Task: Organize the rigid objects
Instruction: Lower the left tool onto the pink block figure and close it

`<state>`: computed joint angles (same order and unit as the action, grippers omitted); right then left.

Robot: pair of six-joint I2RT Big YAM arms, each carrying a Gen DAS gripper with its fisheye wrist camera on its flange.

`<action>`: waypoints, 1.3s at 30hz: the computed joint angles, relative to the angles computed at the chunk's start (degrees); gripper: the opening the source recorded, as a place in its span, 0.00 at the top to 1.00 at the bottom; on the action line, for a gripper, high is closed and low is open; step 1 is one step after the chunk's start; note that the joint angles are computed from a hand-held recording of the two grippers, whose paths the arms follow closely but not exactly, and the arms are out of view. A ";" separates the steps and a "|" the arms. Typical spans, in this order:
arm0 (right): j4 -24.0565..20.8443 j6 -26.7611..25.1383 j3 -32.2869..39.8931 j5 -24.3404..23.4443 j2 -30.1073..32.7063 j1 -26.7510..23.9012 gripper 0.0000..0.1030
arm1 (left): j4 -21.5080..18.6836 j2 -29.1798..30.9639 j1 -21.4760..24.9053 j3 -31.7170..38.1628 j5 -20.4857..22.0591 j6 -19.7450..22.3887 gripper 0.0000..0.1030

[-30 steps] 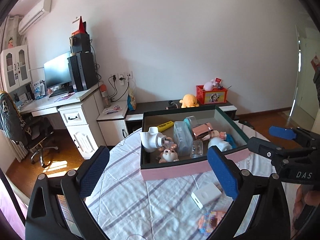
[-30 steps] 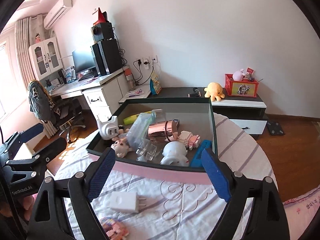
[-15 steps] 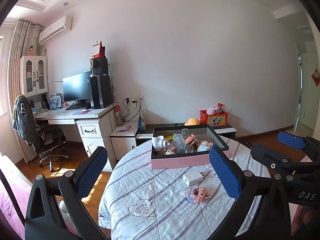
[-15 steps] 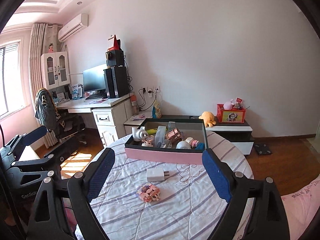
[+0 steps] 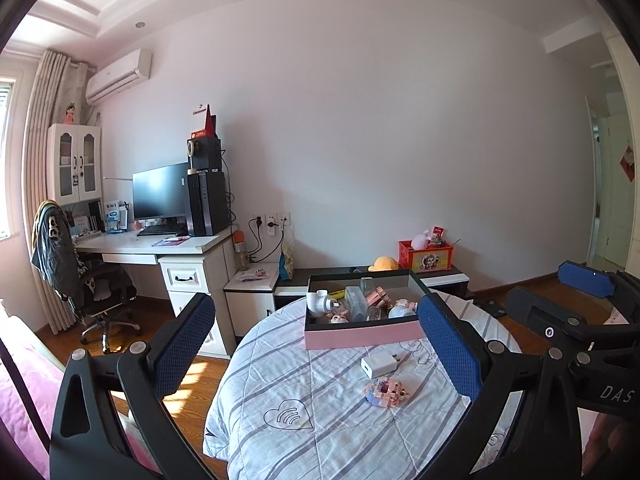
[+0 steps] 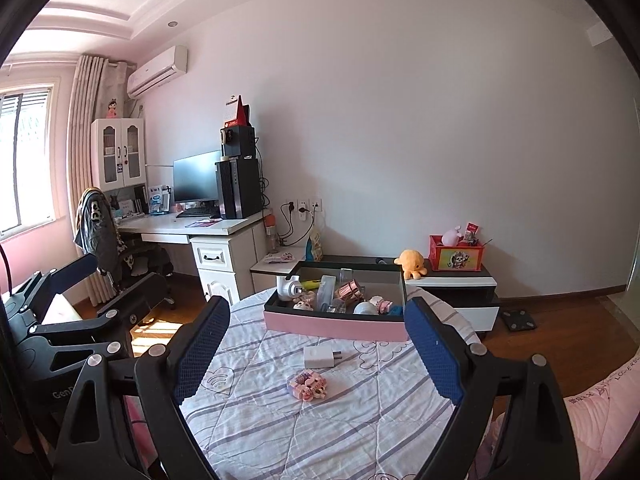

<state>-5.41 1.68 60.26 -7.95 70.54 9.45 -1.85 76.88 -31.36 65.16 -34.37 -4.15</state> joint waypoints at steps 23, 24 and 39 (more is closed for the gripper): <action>-3.89 1.88 6.08 -1.71 12.98 -5.42 0.12 | -15.97 20.17 3.10 16.11 13.02 -9.12 0.00; -4.44 1.99 6.76 -1.75 14.29 -5.94 0.12 | -17.03 21.98 3.11 17.44 13.69 -9.39 0.00; -13.18 -0.21 23.83 -3.34 32.45 -10.20 0.12 | -35.77 41.19 5.62 37.24 19.16 -12.18 0.24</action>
<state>-18.60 1.47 84.08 -11.29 102.99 -0.75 -37.62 118.08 -25.75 102.40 -15.21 -16.33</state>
